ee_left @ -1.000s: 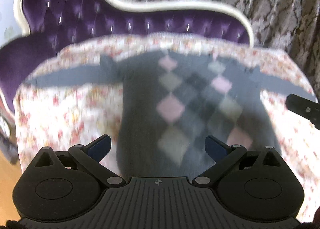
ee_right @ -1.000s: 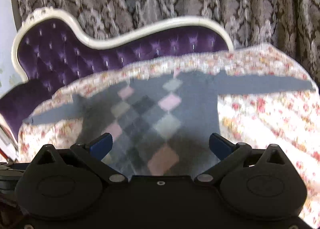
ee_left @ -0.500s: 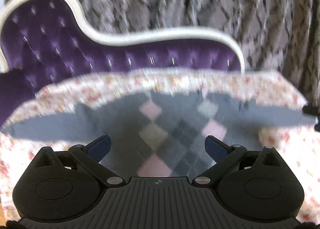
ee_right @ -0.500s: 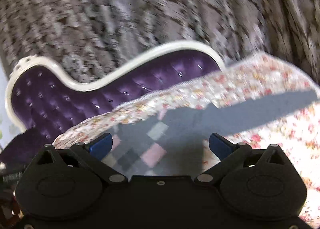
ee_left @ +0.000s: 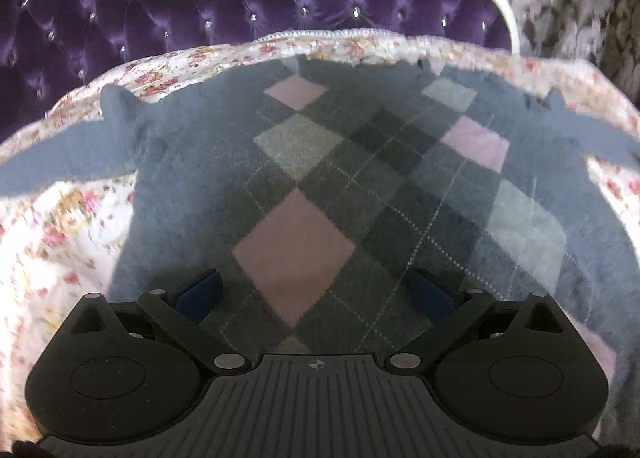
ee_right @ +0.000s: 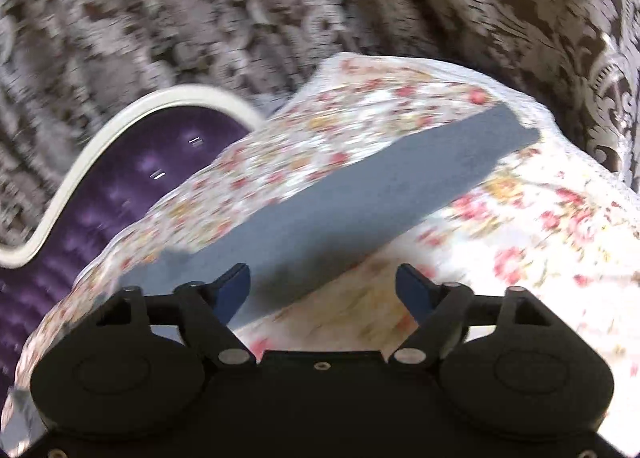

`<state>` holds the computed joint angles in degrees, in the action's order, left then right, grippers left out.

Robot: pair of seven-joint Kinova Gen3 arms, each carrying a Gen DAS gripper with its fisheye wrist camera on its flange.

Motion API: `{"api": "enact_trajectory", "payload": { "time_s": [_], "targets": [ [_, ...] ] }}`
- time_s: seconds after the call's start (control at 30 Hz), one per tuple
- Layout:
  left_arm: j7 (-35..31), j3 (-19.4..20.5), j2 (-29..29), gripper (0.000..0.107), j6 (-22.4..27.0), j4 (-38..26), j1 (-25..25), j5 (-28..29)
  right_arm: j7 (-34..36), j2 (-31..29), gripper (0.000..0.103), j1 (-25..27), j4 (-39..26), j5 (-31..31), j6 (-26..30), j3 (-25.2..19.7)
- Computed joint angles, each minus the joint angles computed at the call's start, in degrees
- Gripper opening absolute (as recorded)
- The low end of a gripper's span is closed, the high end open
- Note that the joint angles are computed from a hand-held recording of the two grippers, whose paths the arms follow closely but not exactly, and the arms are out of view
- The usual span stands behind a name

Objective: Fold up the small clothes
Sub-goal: 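Grasp the sweater sleeve cuff with the right gripper and lift it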

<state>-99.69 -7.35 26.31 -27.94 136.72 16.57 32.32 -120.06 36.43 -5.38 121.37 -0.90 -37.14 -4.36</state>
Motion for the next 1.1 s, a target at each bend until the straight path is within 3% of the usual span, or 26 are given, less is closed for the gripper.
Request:
{"api": "enact_trajectory", "payload": {
  "time_s": [0.1,0.23,0.37,0.43,0.47,0.5,0.57,0.83,1.0,1.1],
  "targets": [
    [4.78,3.87,-0.19,0.103,-1.40,1.40,-5.34,-5.59,-2.07,2.51,0.069,2.94,-3.44,1.34,1.48,-0.43],
    [3.54,1.04,-0.13,0.103,-0.21,0.71,-1.96,-4.06,-4.02,5.14,0.066,5.66,-5.76,2.85,-0.78,-0.69],
    [3.33,0.76,0.52,0.103,-0.13,0.23,-1.39,-3.34,-8.25,6.83,0.061,8.94,-8.45,5.25,-1.02,-2.34],
    [3.66,0.92,0.79,0.103,-0.58,0.27,-1.54,-3.64,-10.45,7.76,0.052,9.86,-9.70,5.59,-1.07,-2.64],
    [4.02,1.12,0.93,0.103,-1.00,0.41,-1.73,-3.95,-11.01,8.06,0.035,9.62,-10.65,5.07,-0.08,-2.22],
    [4.35,1.30,1.06,0.103,-1.37,0.51,-1.91,-4.26,-10.77,8.06,0.011,9.78,-11.50,4.19,1.74,-2.32],
    [4.69,1.40,1.21,0.103,-1.90,0.72,-1.93,-4.46,-9.34,8.00,0.010,10.10,-12.89,2.43,4.77,-2.81],
    [6.19,2.05,1.84,0.103,-4.35,1.57,-2.11,-5.12,7.14,-2.12,0.011,-9.21,-12.60,-8.45,12.04,12.29],
    [6.79,2.29,1.95,0.103,-5.03,1.89,-2.31,-5.55,18.79,-8.53,0.011,-17.98,-14.64,-9.24,14.47,12.51],
    [7.40,2.57,2.06,0.103,-5.70,2.18,-2.67,-6.14,25.31,-9.56,0.011,-20.19,-18.69,-8.56,17.10,7.02]
  ]
}}
